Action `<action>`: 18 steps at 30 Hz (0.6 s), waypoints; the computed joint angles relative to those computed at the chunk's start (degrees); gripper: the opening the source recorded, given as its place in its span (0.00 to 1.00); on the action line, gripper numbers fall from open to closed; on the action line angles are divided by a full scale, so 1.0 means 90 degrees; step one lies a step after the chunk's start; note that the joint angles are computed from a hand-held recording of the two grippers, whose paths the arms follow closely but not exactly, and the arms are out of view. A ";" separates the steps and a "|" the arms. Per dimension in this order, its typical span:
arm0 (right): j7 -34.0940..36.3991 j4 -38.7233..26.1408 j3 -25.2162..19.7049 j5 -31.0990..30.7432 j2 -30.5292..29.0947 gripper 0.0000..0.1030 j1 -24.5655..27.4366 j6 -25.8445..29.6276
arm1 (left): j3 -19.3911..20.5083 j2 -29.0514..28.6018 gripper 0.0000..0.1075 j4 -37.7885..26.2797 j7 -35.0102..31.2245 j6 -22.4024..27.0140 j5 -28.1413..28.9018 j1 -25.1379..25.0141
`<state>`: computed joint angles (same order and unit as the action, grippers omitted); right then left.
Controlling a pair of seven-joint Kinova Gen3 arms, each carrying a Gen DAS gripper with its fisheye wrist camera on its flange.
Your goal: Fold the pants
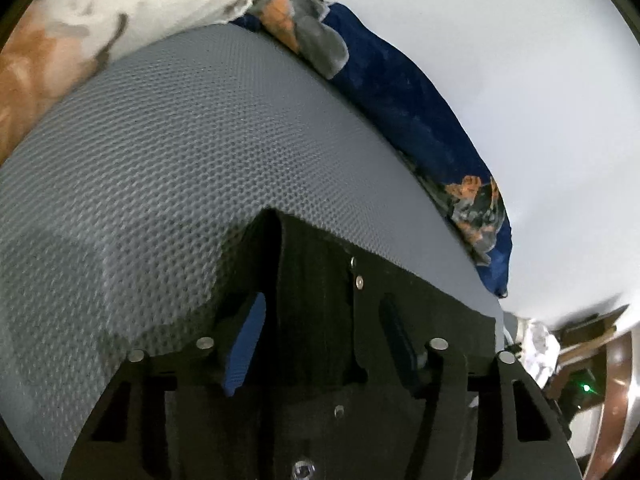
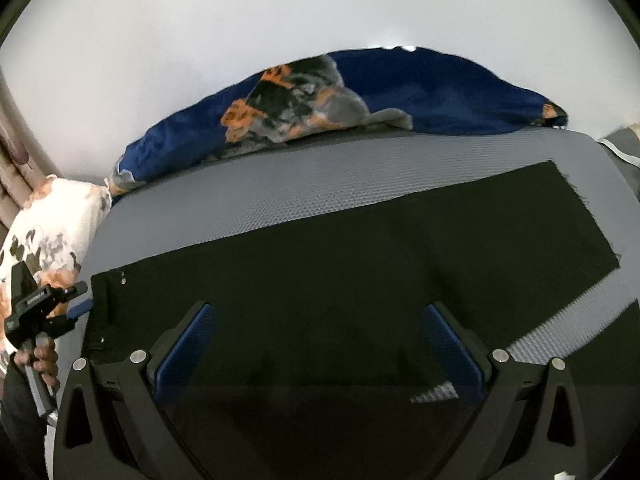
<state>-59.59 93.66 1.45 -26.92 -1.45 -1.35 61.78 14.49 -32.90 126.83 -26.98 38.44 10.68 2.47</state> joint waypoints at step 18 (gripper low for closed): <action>0.1106 -0.1639 -0.0797 0.0040 0.2104 1.00 -0.0160 0.0205 | -0.1556 0.1172 0.41 0.0206 -0.2221 -0.1333 0.1334 0.0951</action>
<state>-49.63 78.91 -5.72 -26.56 17.49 -2.79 63.62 0.48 -22.35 128.68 -46.97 26.45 22.68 11.03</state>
